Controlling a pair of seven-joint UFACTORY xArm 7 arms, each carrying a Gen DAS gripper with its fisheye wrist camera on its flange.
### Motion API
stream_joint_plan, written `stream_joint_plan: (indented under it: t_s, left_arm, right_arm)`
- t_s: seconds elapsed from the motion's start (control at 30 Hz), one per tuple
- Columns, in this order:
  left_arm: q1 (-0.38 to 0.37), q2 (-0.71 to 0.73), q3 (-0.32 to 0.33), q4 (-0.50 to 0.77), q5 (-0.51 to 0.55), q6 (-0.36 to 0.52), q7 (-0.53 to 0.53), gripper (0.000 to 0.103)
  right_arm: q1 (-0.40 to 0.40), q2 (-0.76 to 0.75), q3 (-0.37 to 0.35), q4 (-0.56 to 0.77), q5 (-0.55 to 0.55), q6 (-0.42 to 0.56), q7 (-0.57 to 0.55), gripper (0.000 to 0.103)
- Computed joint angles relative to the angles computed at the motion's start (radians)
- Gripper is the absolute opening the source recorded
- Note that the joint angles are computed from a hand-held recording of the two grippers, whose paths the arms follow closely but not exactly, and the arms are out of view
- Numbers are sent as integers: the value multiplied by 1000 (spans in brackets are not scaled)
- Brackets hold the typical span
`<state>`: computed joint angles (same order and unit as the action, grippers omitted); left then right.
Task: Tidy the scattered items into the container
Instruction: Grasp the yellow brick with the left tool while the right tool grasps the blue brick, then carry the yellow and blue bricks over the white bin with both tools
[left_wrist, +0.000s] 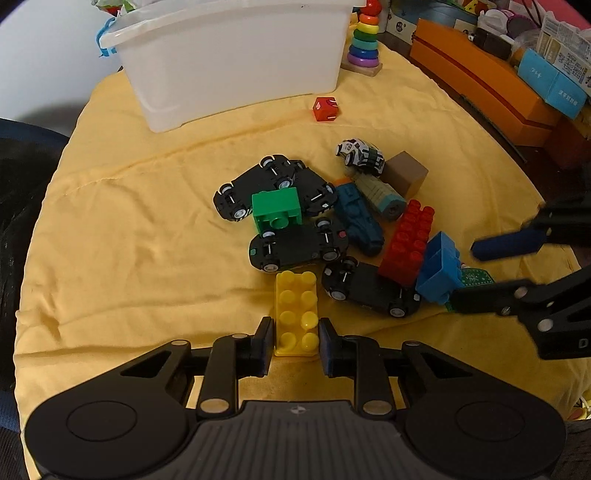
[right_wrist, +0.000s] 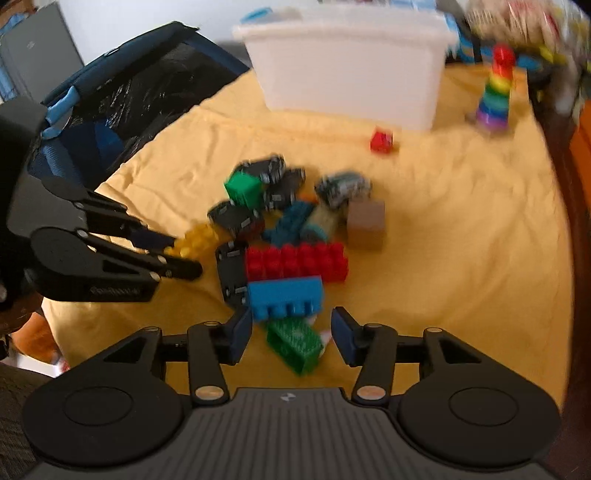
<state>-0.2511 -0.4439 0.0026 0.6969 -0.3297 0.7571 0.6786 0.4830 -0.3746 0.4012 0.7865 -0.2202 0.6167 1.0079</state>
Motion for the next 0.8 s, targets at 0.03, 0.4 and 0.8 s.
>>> stream_joint_plan:
  t_s: [0.03, 0.4, 0.8]
  left_arm:
    - [1, 0, 0, 1, 2, -1, 1, 28]
    - [2, -13, 4, 7, 7, -12, 6, 29]
    - [0, -6, -10, 9, 29, -30, -16, 29]
  right_arm:
    - [4, 4, -9, -12, 17, -34, 6, 53]
    - [-38, -3, 31, 28, -137, 50, -4, 28]
    - [-53, 6, 55, 70, -268, 151, -161, 32]
